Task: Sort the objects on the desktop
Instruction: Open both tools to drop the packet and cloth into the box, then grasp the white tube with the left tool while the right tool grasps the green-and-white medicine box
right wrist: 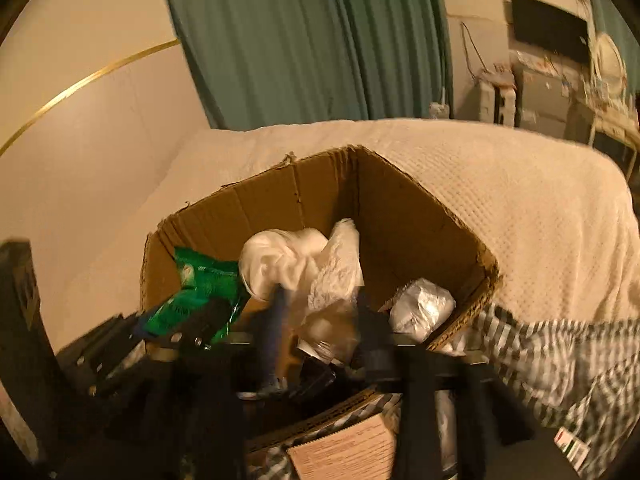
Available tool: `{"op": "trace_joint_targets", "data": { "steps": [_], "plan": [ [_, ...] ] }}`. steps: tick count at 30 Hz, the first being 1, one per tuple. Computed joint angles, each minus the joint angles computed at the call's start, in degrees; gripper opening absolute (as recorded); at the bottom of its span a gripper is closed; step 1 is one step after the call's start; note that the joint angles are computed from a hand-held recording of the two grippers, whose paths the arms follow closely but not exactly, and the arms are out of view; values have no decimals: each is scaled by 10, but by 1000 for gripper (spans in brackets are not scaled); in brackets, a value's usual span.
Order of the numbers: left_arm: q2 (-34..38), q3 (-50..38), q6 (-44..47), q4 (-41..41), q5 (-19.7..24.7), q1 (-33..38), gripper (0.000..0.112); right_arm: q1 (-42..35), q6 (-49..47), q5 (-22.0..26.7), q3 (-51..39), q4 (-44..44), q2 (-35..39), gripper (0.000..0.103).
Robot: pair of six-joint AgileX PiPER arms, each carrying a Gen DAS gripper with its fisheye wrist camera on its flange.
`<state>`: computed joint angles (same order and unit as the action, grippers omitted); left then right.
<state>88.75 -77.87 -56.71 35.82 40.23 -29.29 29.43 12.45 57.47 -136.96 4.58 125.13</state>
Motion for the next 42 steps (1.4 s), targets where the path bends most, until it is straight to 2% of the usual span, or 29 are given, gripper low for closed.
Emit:
{"op": "trace_joint_targets", "data": {
  "steps": [3,5,8,10,14,16,19,21,25,28,32,36,42],
  "plan": [
    [-12,4,-25,29,18,-23,83,-6,0,-40,90,-5,-62,51],
    [-22,8,-50,61,40,-50,85,-8,4,-64,152,-20,-107,51],
    [-34,8,-79,105,85,-104,97,-19,7,-102,274,-41,-196,51],
    [-45,14,-102,123,104,-142,98,-29,25,-108,348,-75,-255,51],
    [-48,17,-115,110,109,-200,98,-66,52,-128,501,-111,-370,52],
    [-30,15,-139,117,121,-240,103,-80,61,-129,550,-124,-402,58],
    [13,-2,-151,117,147,-280,103,-112,61,-146,630,-114,-440,62],
    [35,-2,-154,111,147,-289,103,-135,65,-153,669,-100,-446,71],
    [73,6,-157,94,134,-296,103,-163,63,-173,726,-66,-440,79],
    [87,28,-150,52,106,-281,103,-170,58,-185,735,-41,-421,88],
    [98,46,-129,-1,76,-251,103,-156,106,-198,723,-71,-399,95],
    [95,61,-129,-18,69,-241,103,-122,200,-186,699,-145,-371,95],
    [101,70,-121,-39,72,-235,103,-107,276,-179,670,-195,-335,96]
  ]
}}
